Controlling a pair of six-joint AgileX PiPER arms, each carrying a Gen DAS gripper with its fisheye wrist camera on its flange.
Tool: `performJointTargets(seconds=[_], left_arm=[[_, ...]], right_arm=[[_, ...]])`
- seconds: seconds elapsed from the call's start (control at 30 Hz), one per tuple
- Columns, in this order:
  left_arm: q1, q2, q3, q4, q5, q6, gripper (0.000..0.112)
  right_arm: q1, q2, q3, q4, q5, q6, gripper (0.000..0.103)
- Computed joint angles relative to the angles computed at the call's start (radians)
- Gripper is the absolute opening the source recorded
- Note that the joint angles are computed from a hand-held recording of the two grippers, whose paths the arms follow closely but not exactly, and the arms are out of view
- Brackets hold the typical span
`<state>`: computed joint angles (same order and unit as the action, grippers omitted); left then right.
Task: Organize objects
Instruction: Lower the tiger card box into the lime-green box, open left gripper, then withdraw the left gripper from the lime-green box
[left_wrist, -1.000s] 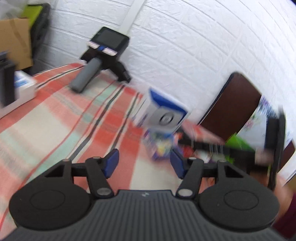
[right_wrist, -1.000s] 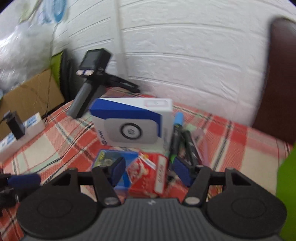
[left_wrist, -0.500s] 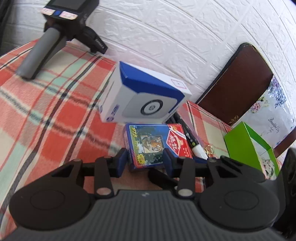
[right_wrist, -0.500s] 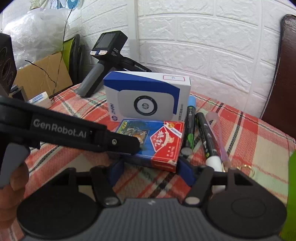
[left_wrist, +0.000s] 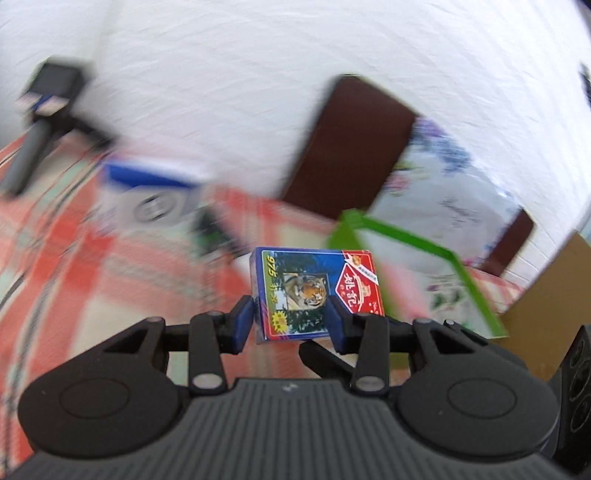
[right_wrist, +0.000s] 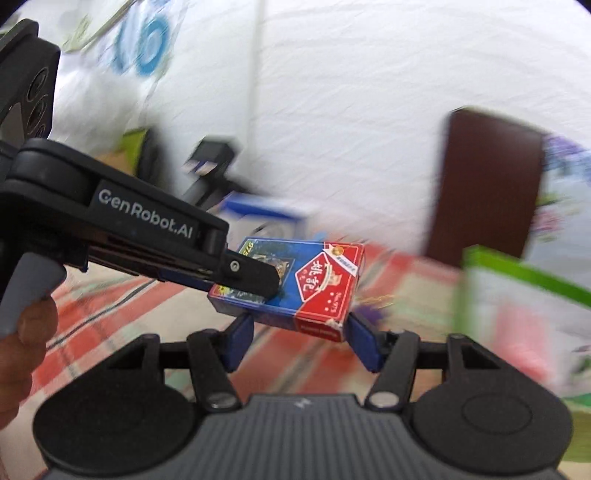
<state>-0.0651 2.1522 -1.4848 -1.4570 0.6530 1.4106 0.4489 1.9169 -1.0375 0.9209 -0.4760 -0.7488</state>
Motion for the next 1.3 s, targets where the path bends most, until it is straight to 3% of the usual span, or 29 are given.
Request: performJointTargets(seconds=[0.13,0.27,0.47,0.6,0.7,0.8,0.93,1.03,1.2,1.3], left_arm=[[-0.143,0.005,-0.073,0.028,-0.037,-0.018,0.044],[-0.281,0.089,-0.232,0.15,-0.078,-0.136,0.044],[-0.421,0.294,-0.614,0.528,-0.092,-0.505,0.044],[-0.469,0.457,-0.949,0.833,-0.009,-0.792,0.045],[-0.508,0.493,-1.023,1.051,-0.035,-0.954,0.048],[-0.522,0.408,-0.853,1.153,-0.15,-1.001,0.056],[-0.529,0.263,-0.591,1.315,-0.286,-1.123,0.057],[-0.519,0.121,-0.337,1.32,-0.404,-1.124,0.064],[-0.506,-0.064,-0.001,1.012,-0.558,-0.807,0.065],[-0.503,-0.129,0.124,0.752,-0.597,-0.553,0.068]], right_arm=[[-0.075,-0.104,0.139,-0.021,-0.103,0.049,0.057],[-0.224,-0.16,0.217,-0.115,-0.083,0.163,0.057],[-0.424,-0.08,0.192,-0.323,-0.049,0.388,0.057],[-0.46,0.0,0.126,-0.295,-0.049,0.347,0.062],[-0.454,0.034,0.125,-0.276,-0.092,0.323,0.065],[-0.446,0.022,0.168,-0.267,-0.128,0.36,0.069],[-0.428,-0.062,0.302,-0.293,-0.21,0.515,0.068],[-0.391,-0.149,0.414,-0.279,-0.259,0.6,0.068],[-0.259,-0.252,0.555,-0.124,-0.323,0.575,0.072],[-0.187,-0.282,0.6,-0.034,-0.302,0.568,0.072]])
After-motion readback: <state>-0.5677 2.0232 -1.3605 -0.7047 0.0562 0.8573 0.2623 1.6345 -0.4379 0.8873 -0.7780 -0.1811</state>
